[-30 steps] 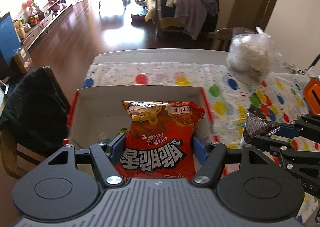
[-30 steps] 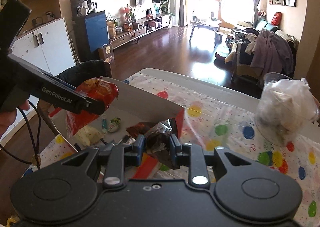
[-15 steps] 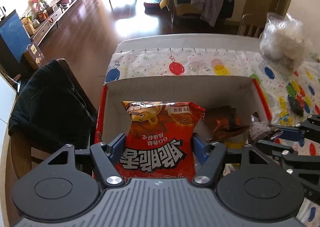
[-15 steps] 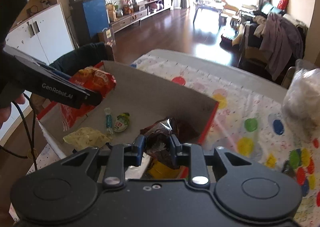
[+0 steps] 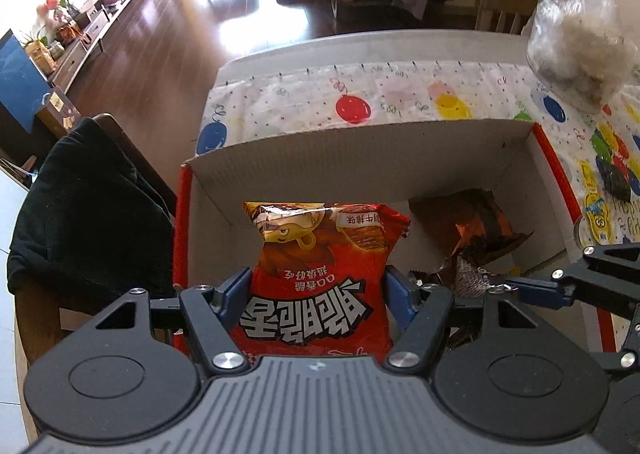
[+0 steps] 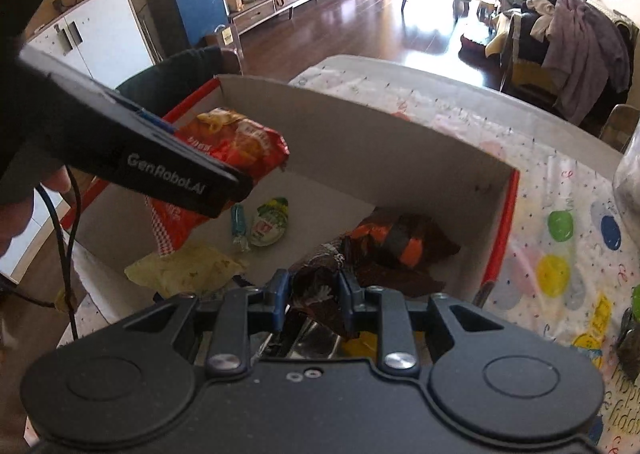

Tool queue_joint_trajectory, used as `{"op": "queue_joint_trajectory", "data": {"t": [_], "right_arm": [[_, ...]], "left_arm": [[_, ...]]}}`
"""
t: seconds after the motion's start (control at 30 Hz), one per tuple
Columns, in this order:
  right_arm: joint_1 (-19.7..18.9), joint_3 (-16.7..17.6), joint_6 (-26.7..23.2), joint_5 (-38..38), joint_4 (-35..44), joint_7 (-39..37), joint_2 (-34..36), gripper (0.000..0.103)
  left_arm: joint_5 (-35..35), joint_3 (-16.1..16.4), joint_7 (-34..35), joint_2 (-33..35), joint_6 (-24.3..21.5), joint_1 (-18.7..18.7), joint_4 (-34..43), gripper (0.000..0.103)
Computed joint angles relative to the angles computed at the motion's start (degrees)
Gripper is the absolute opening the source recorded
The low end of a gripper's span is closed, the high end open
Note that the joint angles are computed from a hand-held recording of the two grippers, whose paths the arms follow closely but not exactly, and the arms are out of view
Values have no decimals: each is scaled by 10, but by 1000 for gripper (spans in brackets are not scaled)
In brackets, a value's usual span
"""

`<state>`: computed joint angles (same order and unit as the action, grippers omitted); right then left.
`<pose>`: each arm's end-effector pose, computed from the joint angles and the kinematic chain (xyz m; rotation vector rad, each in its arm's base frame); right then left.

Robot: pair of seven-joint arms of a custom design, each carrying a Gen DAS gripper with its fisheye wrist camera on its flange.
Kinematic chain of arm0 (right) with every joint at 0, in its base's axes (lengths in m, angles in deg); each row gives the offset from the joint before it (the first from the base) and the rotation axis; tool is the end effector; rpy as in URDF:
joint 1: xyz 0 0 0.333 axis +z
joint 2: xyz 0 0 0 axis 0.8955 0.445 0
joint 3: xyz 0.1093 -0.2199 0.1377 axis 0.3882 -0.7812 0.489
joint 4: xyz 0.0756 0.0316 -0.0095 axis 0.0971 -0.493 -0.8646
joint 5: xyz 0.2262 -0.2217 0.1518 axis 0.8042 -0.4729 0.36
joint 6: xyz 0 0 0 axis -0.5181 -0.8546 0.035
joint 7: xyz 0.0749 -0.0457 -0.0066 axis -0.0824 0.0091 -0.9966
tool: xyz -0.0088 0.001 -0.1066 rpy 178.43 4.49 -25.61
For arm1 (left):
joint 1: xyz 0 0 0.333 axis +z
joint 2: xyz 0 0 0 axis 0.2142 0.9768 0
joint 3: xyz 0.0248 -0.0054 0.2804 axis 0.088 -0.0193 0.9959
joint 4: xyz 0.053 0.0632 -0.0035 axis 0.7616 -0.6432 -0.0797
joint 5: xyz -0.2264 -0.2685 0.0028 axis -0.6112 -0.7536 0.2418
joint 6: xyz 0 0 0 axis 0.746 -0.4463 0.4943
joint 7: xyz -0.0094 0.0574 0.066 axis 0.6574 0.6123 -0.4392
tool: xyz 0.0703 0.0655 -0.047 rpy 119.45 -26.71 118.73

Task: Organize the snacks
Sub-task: 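Release the red chip bag and dark wrapper into the shoebox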

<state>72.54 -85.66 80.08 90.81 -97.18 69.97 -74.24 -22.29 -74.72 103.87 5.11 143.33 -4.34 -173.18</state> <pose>0.4867 0.0434 0.5095 -2.0853 1.5268 -0.3377 0.5368 -0.2814 0.5270 -1.5591 2.3037 -0.4505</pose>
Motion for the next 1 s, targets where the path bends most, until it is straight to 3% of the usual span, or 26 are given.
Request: {"op": "queue_joint_trajectory", "data": {"t": [0.17, 0.43, 0.83, 1.0], "right_arm": [[-4, 3, -8, -12, 5, 15, 7, 25], [-11, 4, -20, -21, 9, 40, 9, 27], [-10, -8, -41, 0, 0, 37, -34, 35], [-8, -13, -39, 8, -12, 34, -64, 45]], "left_arm": [[-1, 1, 0, 23, -31, -4, 32, 70], [-8, 3, -6, 34, -43, -6, 50, 69], [-26, -1, -12, -43, 32, 8, -44, 69], [-38, -4, -19, -82, 64, 15, -85, 69]]}}
